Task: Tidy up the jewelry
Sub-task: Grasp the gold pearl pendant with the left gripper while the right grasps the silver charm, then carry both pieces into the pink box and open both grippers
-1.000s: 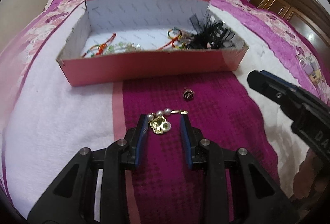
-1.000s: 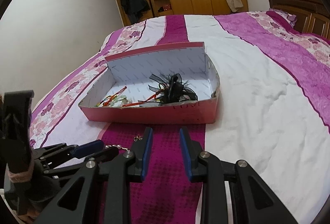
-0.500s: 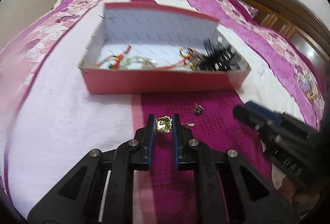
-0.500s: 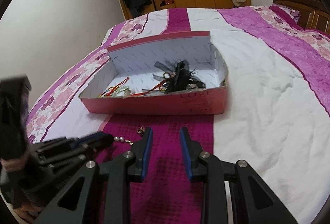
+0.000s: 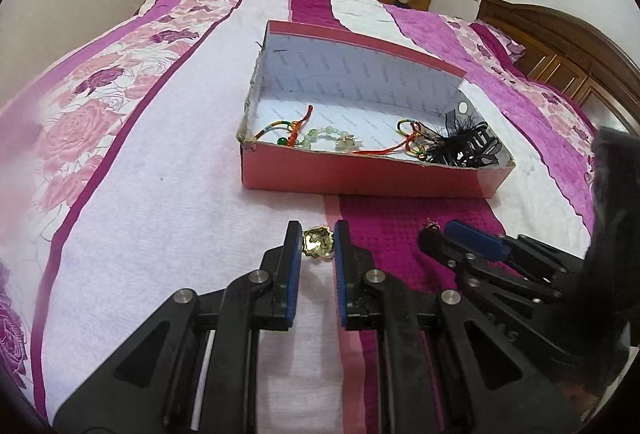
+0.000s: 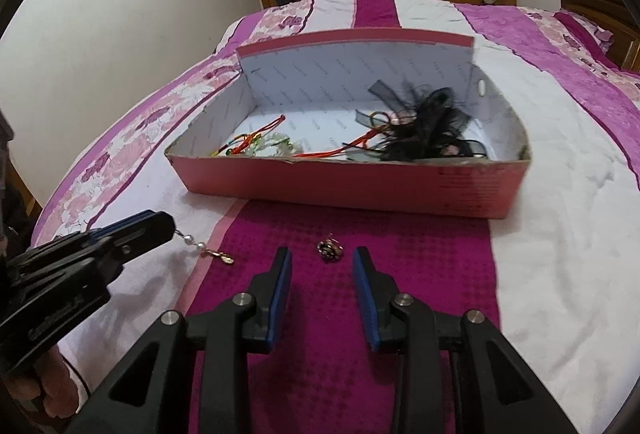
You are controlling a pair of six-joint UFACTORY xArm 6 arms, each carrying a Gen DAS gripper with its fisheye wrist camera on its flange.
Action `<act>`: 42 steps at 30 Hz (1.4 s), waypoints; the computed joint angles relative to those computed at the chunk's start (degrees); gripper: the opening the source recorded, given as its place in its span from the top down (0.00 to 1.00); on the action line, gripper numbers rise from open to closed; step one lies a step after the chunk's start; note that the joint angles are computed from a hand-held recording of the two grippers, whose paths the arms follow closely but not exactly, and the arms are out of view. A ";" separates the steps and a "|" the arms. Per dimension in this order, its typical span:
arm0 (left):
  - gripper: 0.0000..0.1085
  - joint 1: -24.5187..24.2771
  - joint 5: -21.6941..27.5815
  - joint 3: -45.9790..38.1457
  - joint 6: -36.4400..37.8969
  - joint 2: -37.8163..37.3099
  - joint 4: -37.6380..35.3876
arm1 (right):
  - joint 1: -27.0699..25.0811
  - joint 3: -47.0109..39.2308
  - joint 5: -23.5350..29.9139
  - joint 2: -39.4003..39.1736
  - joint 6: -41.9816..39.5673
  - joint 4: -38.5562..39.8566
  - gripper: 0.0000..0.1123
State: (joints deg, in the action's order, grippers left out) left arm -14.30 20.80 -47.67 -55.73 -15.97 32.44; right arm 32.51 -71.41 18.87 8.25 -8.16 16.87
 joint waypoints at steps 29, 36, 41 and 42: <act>0.93 -0.32 -1.87 -0.28 -7.38 -2.49 11.20 | 0.21 3.27 -5.57 -3.24 -5.63 6.37 0.86; 0.93 0.18 -3.52 -2.84 -10.43 -1.37 16.30 | -0.09 3.46 -8.84 -4.55 -9.03 10.55 0.86; 0.93 0.87 -4.80 -6.38 -12.35 1.32 20.30 | -0.73 2.20 -10.42 -3.92 -9.02 10.12 0.86; 0.93 1.08 -5.06 -6.99 -13.02 1.82 21.30 | -0.96 1.71 -10.60 -3.62 -8.99 10.01 0.86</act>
State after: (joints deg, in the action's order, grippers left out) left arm -13.23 15.74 -54.67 -68.75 -14.15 53.74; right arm 31.55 -69.71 8.27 4.64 -17.15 26.88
